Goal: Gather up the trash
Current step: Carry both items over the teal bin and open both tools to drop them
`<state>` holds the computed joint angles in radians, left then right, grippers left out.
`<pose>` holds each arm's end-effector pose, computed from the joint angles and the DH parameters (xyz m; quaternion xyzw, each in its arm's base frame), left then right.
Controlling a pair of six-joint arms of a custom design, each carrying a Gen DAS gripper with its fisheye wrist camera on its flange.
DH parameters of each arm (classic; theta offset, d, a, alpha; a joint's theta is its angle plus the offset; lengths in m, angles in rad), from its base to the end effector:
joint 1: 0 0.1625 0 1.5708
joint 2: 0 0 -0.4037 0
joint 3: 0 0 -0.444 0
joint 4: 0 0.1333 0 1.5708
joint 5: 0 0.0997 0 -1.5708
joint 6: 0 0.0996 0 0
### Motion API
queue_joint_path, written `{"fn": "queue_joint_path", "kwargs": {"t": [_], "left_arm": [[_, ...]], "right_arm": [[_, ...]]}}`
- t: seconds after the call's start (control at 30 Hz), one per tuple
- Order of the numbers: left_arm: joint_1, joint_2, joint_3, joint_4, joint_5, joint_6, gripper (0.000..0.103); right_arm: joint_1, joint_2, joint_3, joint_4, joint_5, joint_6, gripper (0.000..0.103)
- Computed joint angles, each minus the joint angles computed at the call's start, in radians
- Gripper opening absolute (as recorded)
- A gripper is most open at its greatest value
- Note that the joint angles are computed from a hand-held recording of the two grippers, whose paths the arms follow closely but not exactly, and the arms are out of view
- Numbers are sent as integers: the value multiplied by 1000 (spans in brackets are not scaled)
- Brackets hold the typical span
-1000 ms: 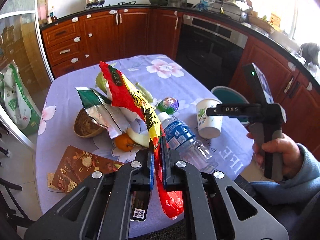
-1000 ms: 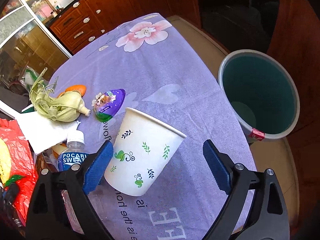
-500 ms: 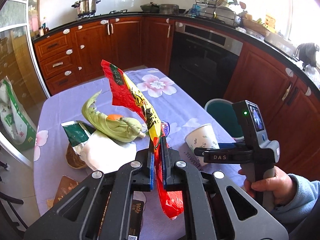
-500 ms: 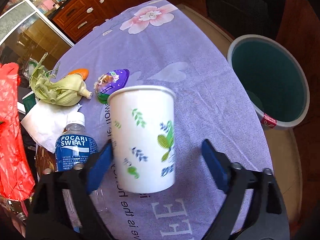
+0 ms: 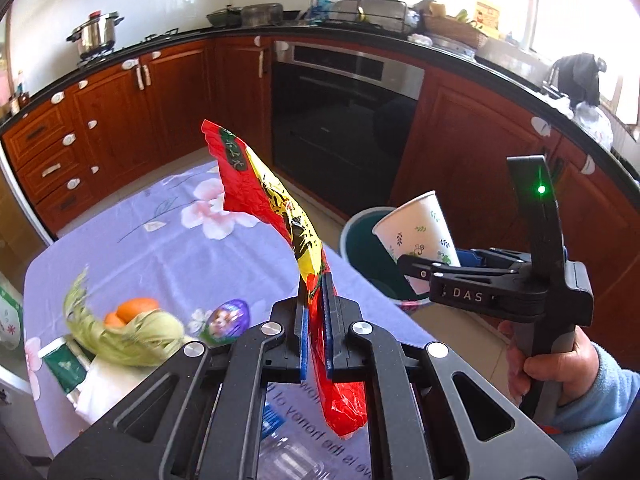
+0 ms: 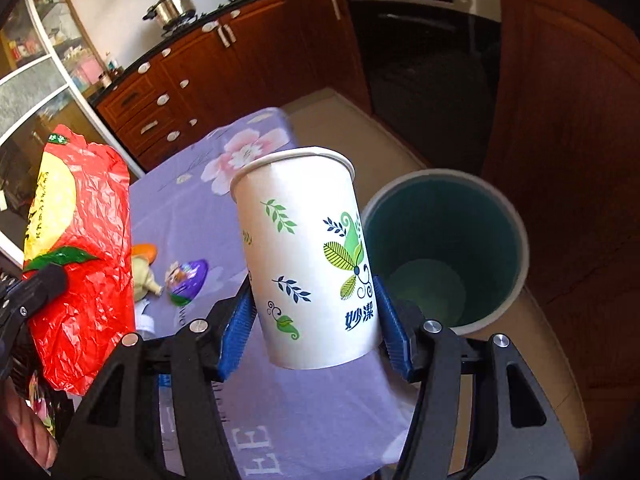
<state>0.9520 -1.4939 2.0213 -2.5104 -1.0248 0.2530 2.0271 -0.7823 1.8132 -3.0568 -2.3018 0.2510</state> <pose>-0.1626 -0.5473 0.3035 0.3480 0.8777 -0.2418 0.2237 0.3405 -0.5421 0.0434 0.0130 -0.9133 0.3182 0.2537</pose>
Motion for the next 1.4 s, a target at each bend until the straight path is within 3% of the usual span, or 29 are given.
{"fn": "queue_joint_path", "kwargs": {"t": [0.17, 0.43, 0.77, 0.8, 0.9, 1.23, 1.37, 1.4], "left_arm": [[-8, 173, -97, 42, -83, -24, 6], [21, 420, -272, 164, -190, -91, 6], [66, 622, -446, 291, -197, -166, 9], [68, 629, -451, 294, -192, -171, 15], [69, 625, -439, 251, -156, -173, 70], [62, 562, -387, 213, -101, -194, 94], [50, 527, -359, 205, -78, -214, 96], [48, 518, -350, 198, -73, -213, 97]], "right_arm": [[-53, -88, 81, -73, -60, -7, 56], [-156, -167, 145, -53, -46, 35, 56], [-217, -168, 114, 11, -51, 39, 57], [-220, -165, 109, 17, -51, 37, 57], [-227, -159, 100, 25, -51, 26, 57], [-242, -143, 96, 30, -33, 7, 58], [-239, -121, 66, 65, -29, 8, 58], [-238, -117, 58, 81, -26, 10, 67]]}}
